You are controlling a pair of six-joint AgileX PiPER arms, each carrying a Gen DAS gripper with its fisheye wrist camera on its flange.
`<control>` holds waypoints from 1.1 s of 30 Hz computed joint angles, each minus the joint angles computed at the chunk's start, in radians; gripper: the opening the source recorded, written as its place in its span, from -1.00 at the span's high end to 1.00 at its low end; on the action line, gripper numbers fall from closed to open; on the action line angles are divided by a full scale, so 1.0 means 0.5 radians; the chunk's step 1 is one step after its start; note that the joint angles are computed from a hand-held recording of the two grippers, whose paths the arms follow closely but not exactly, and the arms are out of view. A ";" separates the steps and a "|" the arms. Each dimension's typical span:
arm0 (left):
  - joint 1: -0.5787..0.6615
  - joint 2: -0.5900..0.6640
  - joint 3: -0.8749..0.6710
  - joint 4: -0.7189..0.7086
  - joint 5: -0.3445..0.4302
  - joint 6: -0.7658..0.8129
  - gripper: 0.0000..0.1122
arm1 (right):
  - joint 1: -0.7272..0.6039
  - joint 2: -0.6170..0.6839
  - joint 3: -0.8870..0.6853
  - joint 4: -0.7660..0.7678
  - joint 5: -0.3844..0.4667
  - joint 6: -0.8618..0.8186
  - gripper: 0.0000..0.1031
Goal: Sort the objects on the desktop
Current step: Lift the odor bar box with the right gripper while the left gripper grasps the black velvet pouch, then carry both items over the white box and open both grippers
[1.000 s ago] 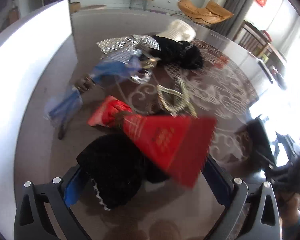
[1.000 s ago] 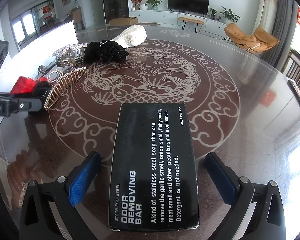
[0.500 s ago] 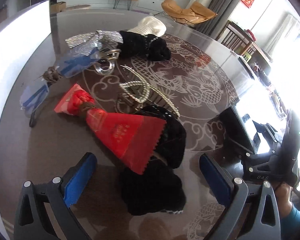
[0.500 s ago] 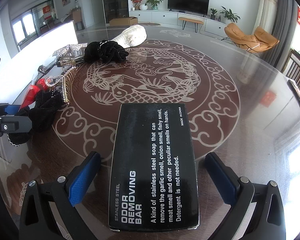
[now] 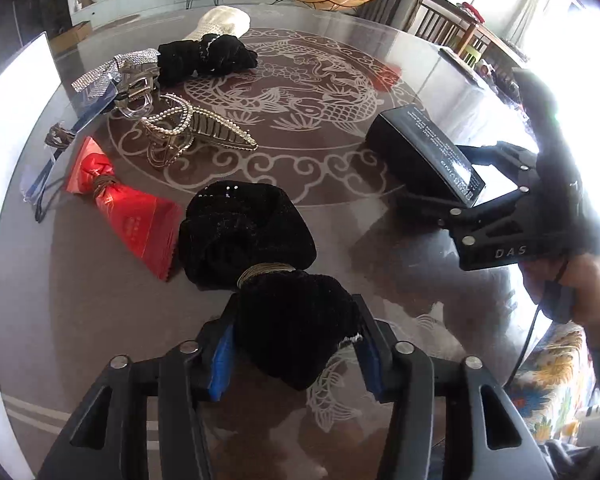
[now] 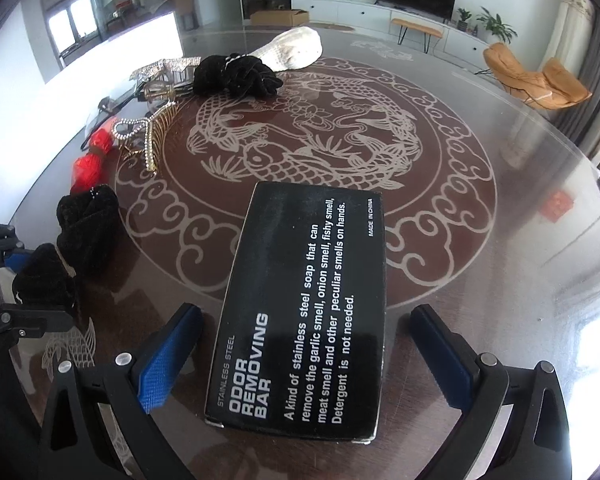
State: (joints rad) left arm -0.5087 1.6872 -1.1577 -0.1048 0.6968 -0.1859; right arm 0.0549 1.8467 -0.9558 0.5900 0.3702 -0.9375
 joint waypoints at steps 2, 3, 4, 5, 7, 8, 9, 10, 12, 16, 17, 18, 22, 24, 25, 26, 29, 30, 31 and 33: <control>-0.022 -0.029 0.037 0.106 -0.046 -0.134 -0.25 | -0.025 0.040 -0.136 -0.178 0.224 0.179 -1.00; -0.034 -0.031 0.033 0.157 -0.063 -0.210 -0.27 | -0.031 0.068 -0.217 -0.234 0.347 0.245 -1.00; -0.042 -0.015 0.006 0.199 -0.063 -0.279 -0.28 | -0.031 0.094 -0.286 -0.281 0.438 0.299 -1.00; -0.055 0.009 -0.025 0.244 -0.055 -0.351 -0.28 | -0.021 0.124 -0.356 -0.346 0.528 0.370 -1.00; -0.083 0.062 -0.074 0.398 -0.059 -0.542 -0.27 | 0.018 0.172 -0.469 -0.498 0.629 0.511 -1.00; -0.093 0.095 -0.094 0.468 -0.063 -0.636 -0.21 | 0.034 0.178 -0.491 -0.543 0.643 0.542 -0.96; -0.104 0.117 -0.101 0.529 -0.062 -0.719 0.17 | 0.043 0.173 -0.497 -0.570 0.633 0.561 -0.54; -0.104 0.092 -0.075 0.576 -0.081 -0.750 0.36 | 0.044 0.165 -0.503 -0.601 0.619 0.596 -0.33; -0.067 -0.001 0.039 0.428 -0.199 -0.660 0.40 | -0.003 0.152 -0.549 -0.549 0.703 0.580 -0.15; 0.008 -0.372 0.305 0.292 -0.301 -0.596 0.40 | -0.116 0.018 -0.542 -0.408 0.838 0.480 -0.14; 0.056 -0.494 0.367 0.208 -0.310 -0.536 0.40 | -0.143 -0.017 -0.560 -0.357 0.901 0.455 -0.14; 0.114 -0.619 0.411 0.143 -0.296 -0.483 0.40 | -0.165 -0.051 -0.584 -0.304 0.962 0.428 -0.14; 0.599 -1.044 0.435 -0.258 -0.092 -0.043 0.40 | -0.019 -0.136 -0.802 -0.266 1.154 0.503 -0.14; 0.999 -1.144 0.365 -0.521 0.091 0.284 0.40 | 0.132 -0.096 -0.999 -0.260 1.250 0.600 -0.14; 1.199 -1.158 0.320 -0.602 0.179 0.425 0.40 | 0.225 -0.061 -1.115 -0.271 1.288 0.662 -0.14; 1.391 -1.159 0.270 -0.646 0.263 0.540 0.40 | 0.331 -0.005 -1.255 -0.278 1.333 0.738 -0.15; 1.974 -1.050 0.128 -0.842 0.487 0.904 0.40 | 0.659 0.220 -1.735 -0.290 1.454 0.965 -0.14; 2.131 -0.995 0.083 -0.874 0.536 0.984 0.40 | 0.766 0.324 -1.935 -0.292 1.511 1.059 -0.14; 2.264 -0.935 0.042 -0.891 0.569 1.048 0.40 | 0.872 0.438 -2.135 -0.279 1.557 1.143 -0.14; 2.458 -0.811 -0.030 -0.875 0.588 1.133 0.40 | 1.070 0.677 -2.535 -0.245 1.615 1.284 -0.14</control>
State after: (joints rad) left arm 0.7203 1.2818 -1.1728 -0.5423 0.9908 0.3806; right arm 0.5899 2.1852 -2.2233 0.4676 1.1777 -0.2957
